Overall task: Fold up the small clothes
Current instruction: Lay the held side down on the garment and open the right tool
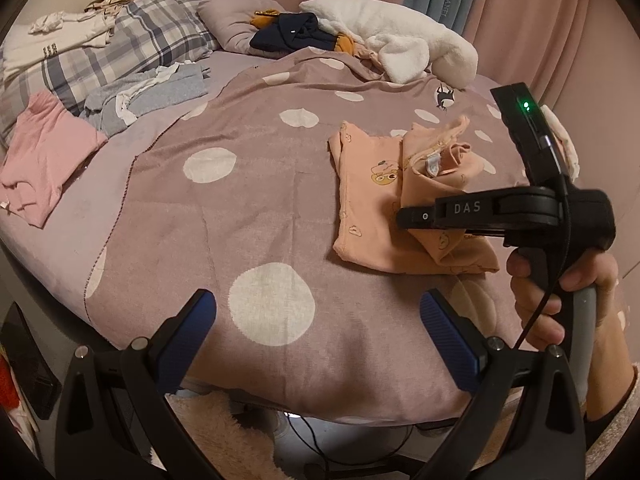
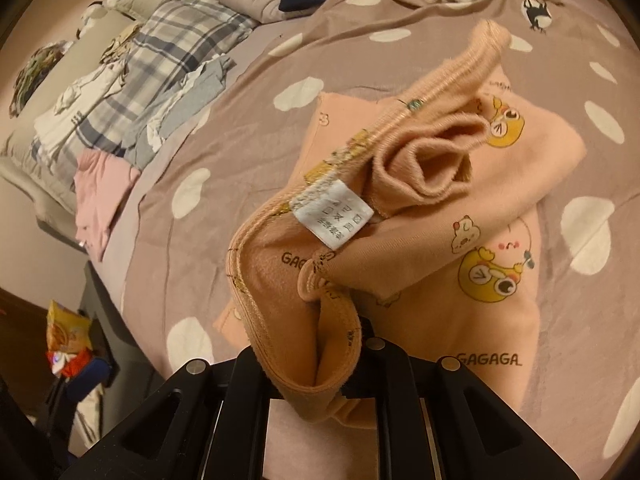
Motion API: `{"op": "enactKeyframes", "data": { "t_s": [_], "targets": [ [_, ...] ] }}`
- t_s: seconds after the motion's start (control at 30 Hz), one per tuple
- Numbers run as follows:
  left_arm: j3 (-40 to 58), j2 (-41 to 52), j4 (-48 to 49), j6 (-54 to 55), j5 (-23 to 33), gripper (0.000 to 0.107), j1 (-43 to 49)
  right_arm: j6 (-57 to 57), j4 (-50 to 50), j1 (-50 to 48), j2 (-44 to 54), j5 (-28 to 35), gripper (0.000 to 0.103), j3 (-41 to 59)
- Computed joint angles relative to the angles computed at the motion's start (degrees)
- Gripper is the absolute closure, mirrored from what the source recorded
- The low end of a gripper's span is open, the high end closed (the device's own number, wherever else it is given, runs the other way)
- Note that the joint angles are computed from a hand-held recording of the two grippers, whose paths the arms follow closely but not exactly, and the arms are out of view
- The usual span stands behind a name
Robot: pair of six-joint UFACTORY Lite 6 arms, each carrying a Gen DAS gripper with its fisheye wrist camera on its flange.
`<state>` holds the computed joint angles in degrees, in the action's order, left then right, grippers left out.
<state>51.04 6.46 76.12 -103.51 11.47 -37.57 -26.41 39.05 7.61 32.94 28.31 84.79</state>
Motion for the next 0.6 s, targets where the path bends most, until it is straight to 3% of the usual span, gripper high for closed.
{"op": "enactKeyframes", "data": {
  "t_s": [0.3, 0.6],
  "targets": [
    [0.24, 0.52, -0.63, 0.14, -1.44, 0.005, 0.90, -1.69, 0.45, 0.32, -1.32, 0.69, 0.088, -0.81],
    [-0.34, 0.41, -1.34, 0.37, -0.79, 0.005, 0.61, -6.74, 8.98, -0.83, 0.12, 5.43, 0.077, 2.07]
  ]
}}
